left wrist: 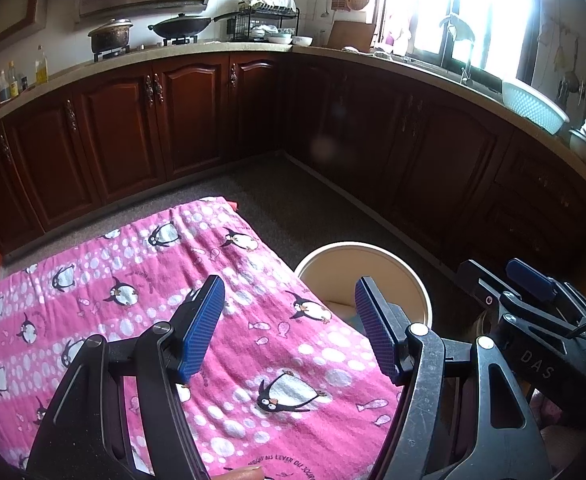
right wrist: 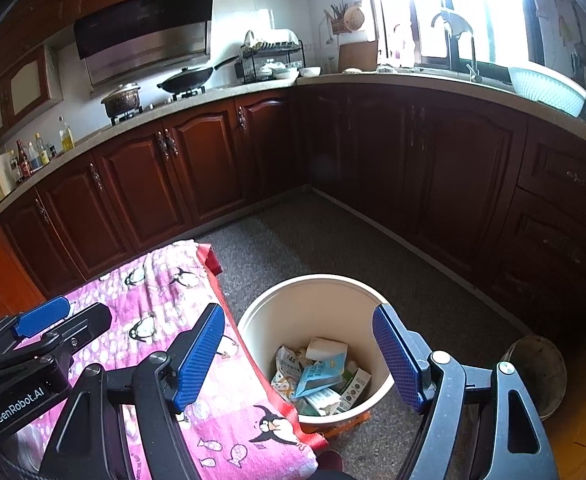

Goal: Collect trash

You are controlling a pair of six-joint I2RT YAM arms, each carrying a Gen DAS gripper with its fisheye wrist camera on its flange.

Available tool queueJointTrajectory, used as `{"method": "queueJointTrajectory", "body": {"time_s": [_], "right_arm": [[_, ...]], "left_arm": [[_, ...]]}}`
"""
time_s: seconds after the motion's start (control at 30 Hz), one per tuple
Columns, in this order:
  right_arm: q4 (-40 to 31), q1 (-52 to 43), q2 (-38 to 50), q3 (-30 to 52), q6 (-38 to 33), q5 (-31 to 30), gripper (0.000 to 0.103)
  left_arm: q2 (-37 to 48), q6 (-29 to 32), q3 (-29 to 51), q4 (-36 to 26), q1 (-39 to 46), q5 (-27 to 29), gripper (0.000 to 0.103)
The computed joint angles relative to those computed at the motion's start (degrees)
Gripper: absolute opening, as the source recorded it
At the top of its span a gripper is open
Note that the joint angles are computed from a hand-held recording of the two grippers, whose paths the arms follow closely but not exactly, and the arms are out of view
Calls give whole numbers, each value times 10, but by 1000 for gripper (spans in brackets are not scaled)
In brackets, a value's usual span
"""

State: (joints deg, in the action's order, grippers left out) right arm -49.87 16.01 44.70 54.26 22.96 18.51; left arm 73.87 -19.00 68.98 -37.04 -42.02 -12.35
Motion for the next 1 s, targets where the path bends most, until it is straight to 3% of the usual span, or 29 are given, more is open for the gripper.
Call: {"method": "queueJointTrajectory", "body": {"time_s": [0.53,1.0], "right_arm": [[47,26,-20,-27,-3,37,74],[56,10,-24,-35,-7,31,75]], "left_arm": [[-6,-5,-19,41,-22,-41,67],[-3,-7,-21,44,-23,-42,67]]}}
